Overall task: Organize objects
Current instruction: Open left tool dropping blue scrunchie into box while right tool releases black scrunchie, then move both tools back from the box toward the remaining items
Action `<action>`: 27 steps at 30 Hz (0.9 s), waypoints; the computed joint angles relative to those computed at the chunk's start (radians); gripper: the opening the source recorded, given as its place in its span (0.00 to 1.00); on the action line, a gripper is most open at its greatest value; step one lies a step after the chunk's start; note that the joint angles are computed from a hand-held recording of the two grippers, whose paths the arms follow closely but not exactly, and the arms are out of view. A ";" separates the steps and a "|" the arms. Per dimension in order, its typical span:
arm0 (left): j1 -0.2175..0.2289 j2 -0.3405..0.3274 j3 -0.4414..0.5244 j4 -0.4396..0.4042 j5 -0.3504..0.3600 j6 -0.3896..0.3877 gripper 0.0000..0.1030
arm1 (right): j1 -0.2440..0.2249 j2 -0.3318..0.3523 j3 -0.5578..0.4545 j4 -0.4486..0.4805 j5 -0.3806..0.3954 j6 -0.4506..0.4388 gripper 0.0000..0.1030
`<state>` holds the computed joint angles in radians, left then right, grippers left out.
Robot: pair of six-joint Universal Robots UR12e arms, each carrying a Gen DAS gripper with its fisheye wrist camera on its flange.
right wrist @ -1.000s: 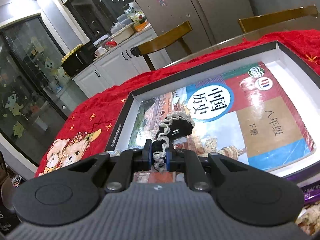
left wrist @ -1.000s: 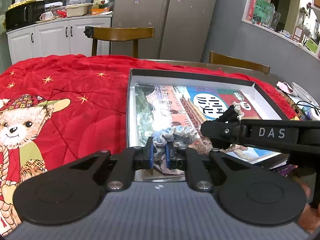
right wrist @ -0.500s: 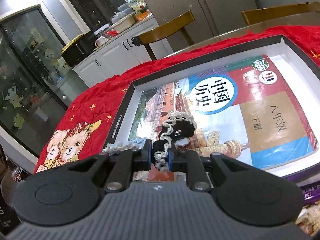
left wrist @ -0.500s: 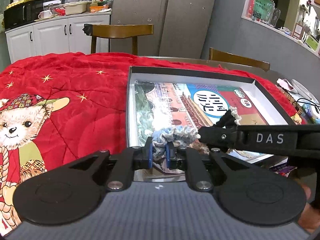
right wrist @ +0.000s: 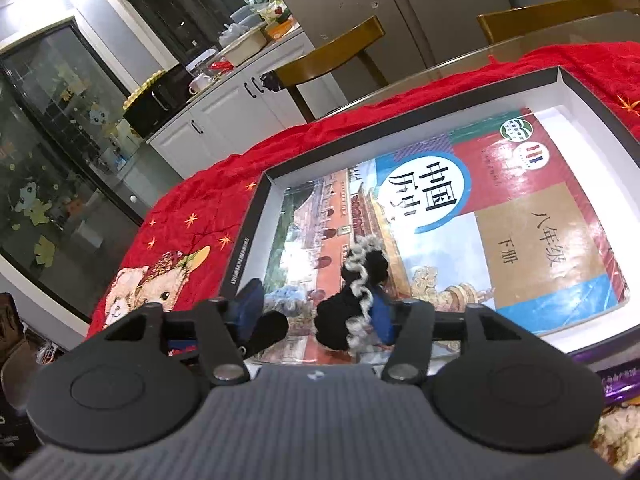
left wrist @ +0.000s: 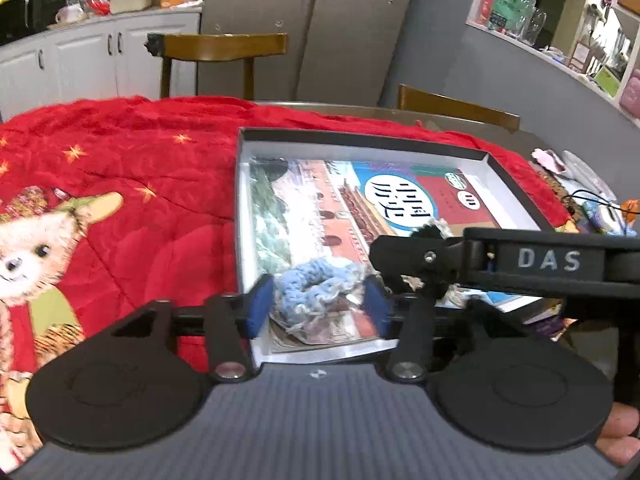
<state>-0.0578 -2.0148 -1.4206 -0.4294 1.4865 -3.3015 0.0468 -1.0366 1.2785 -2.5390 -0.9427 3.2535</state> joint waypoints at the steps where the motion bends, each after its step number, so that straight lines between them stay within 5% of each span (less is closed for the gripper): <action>1: -0.001 0.002 -0.003 0.014 0.005 0.010 0.62 | 0.000 -0.002 -0.002 0.003 -0.005 -0.006 0.73; 11: 0.003 0.026 -0.010 0.052 0.039 0.007 0.69 | -0.010 -0.024 0.014 -0.070 -0.001 0.028 0.75; 27: -0.042 0.172 -0.126 0.270 0.104 0.025 0.70 | -0.071 -0.144 0.134 -0.313 0.058 0.050 0.81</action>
